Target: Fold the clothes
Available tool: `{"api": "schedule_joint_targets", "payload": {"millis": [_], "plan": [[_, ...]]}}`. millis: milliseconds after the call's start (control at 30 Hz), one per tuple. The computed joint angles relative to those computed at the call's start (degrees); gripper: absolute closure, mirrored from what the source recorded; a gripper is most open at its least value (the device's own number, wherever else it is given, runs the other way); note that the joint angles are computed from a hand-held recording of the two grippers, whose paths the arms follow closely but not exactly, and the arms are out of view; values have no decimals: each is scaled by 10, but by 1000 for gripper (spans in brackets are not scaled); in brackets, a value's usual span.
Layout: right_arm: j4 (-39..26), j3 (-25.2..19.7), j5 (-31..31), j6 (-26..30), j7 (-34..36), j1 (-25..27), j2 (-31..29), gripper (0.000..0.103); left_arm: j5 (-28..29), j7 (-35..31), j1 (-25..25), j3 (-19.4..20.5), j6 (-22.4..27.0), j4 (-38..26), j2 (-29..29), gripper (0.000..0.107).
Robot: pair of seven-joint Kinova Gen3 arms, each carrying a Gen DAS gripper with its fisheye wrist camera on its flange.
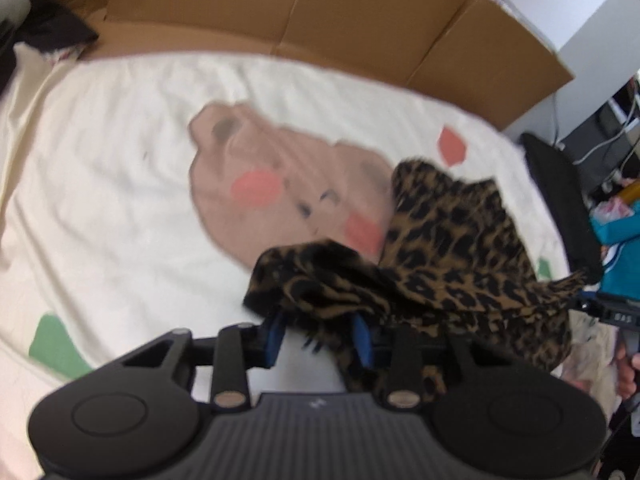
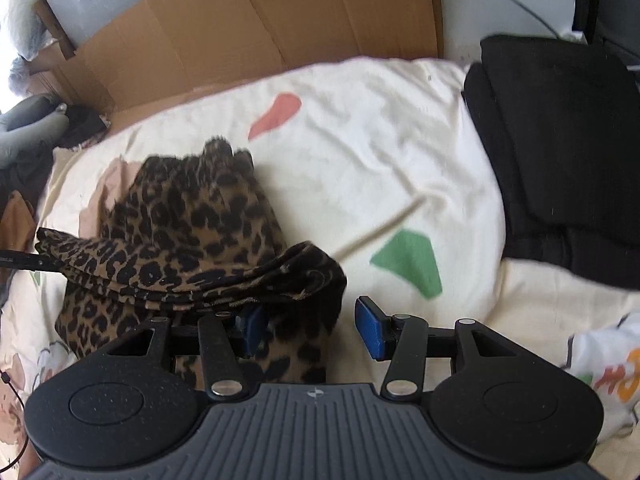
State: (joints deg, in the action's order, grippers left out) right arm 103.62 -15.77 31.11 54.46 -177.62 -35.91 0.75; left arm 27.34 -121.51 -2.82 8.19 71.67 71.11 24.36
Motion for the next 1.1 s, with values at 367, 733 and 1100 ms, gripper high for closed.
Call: {"api": "schedule_joint_targets", "payload": {"millis": [367, 733, 1100], "plan": [[3, 13, 28, -13, -22, 17, 2, 48, 4, 6, 8, 6, -39, -17, 22, 65], [19, 11, 26, -27, -35, 26, -4, 52, -22, 19, 17, 6, -63, -25, 37, 60], [19, 16, 37, -53, -12, 28, 2, 100, -23, 0, 16, 17, -64, -40, 57, 99]]}}
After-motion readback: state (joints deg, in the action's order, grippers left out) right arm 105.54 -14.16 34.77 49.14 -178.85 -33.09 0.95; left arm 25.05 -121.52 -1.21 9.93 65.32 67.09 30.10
